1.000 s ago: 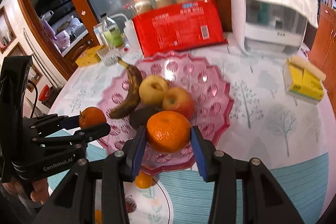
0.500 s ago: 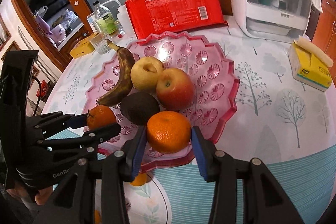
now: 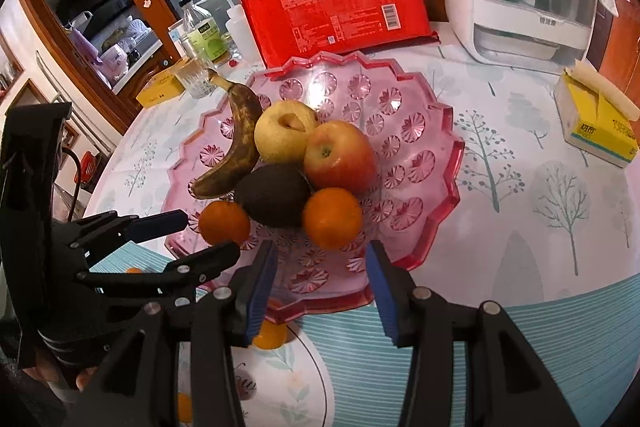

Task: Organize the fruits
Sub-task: 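Open both grippers over the bowl and withdraw them toward the plate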

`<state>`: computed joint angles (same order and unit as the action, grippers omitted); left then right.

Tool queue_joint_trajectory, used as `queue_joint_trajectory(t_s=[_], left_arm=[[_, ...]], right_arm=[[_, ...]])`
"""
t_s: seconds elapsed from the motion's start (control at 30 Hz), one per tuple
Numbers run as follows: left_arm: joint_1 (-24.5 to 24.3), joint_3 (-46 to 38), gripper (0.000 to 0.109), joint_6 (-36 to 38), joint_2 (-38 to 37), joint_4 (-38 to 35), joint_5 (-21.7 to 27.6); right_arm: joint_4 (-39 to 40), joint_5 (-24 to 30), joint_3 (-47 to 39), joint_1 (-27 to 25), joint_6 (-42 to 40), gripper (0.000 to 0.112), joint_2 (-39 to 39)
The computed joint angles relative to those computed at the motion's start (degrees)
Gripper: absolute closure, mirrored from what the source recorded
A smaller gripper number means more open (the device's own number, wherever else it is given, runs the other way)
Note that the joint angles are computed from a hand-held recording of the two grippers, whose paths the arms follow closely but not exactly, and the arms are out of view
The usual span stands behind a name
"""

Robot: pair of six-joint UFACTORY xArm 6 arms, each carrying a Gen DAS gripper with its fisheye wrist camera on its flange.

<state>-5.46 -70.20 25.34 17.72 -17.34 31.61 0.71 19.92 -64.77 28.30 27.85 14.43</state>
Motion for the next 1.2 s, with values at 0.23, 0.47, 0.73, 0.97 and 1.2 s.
queue_joint_trajectory(t_s=[0.23, 0.47, 0.73, 0.97, 1.2], left_arm=[[0.7, 1.9, 0.041, -0.4, -2.1, 0.0, -0.7], [1.4, 4.2, 0.037, -0.3, -4.6, -0.4, -1.6], [1.8, 8.0, 0.028, -1.0, -8.1, 0.2, -3.2], [2.4, 11.7, 0.028, -0.4, -11.8, -0.9, -3.2], [3.1, 16.5, 0.026, 0.3, -16.7, -1.9, -4.0]], right_arm=[[-0.8, -0.2, 1.0, 0.3, 1.0, 0.065, -1.1], [-2.0, -0.3, 2.3, 0.7, 2.4, 0.065, -2.5], [-4.8, -0.4, 4.2, 1.6, 5.2, 0.065, -4.8], [-6.1, -0.4, 6.0, 2.6, 6.8, 0.065, -6.8], [-8.3, -0.2, 8.0, 3.9, 9.0, 0.065, -9.2]])
